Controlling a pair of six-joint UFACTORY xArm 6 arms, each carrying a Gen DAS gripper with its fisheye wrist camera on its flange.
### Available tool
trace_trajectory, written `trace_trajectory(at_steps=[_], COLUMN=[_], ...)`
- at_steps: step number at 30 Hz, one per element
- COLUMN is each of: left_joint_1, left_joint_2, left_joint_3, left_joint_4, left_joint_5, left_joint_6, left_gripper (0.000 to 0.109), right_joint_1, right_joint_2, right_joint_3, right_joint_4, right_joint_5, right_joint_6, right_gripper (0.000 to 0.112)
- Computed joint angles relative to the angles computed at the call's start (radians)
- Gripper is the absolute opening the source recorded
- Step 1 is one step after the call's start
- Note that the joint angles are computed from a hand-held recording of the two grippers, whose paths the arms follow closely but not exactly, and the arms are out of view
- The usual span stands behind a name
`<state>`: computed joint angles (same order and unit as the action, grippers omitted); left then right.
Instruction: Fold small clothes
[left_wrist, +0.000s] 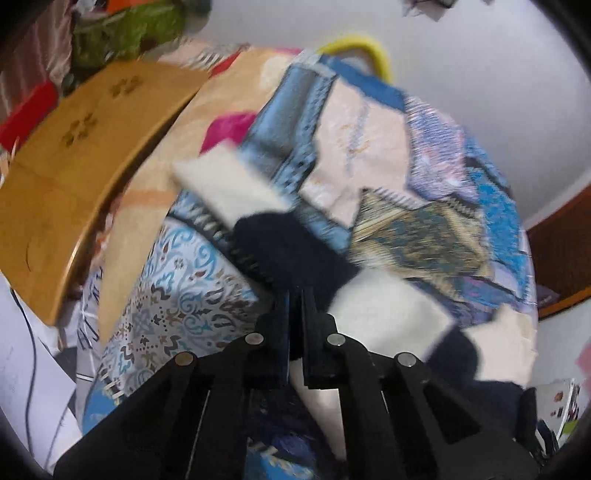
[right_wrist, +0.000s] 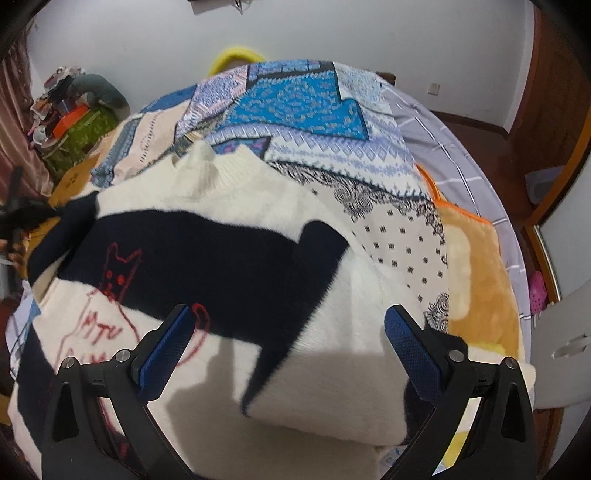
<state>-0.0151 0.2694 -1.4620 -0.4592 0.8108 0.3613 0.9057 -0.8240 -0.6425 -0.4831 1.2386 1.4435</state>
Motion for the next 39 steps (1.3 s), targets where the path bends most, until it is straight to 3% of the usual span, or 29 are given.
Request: trace_trajectory(at_steps=[2, 10, 12, 15, 21, 26, 32, 39], left_joint_1=[-0.008, -0.061, -0.08, -0.112, -0.189, -0.271, -0.352, -0.431], left_joint_2=[-0.038, -0.197, -0.243, -0.298, -0.41, -0.489, -0.542, -0.579], left_joint_3=[0.011, 0.068, 0.094, 0.12, 0.177, 0.242, 0.318, 0.389], left_joint_4=[-0.031, -0.118, -0.125, -0.136, -0.174, -0.153, -0.108, -0.08], left_joint_5=[0.001, 0.031, 0.029, 0.031, 0.059, 0.06, 0.06, 0.068], left_joint_6=[0.03, 0.119, 0.134, 0.152, 0.176, 0.159, 0.124, 0.107], left_gripper=[0.004, 0.003, 0.003, 0.003, 0.003, 0.003, 0.003, 0.003], right_joint_1=[-0.01, -0.02, -0.007, 0.033, 0.182, 0.378, 0.574, 0.737], right_joint_2=[-0.018, -0.117, -0.14, -0.17, -0.266, -0.349, -0.437, -0.459], right_joint_3=[0.023, 0.115, 0.115, 0.102, 0.071, 0.059, 0.083, 0.071], right_joint_4=[0.022, 0.07, 0.048, -0.003, -0.123, -0.179, -0.15, -0.101], right_joint_5=[-0.008, -0.085, -0.074, -0.025, 0.171, 0.403, 0.609, 0.765], right_joint_6=[-0.007, 0.016, 0.03, 0.062, 0.168, 0.301, 0.485, 0.668], right_gripper=[0.097, 0.044, 0.027, 0.018, 0.014, 0.014, 0.014, 0.02])
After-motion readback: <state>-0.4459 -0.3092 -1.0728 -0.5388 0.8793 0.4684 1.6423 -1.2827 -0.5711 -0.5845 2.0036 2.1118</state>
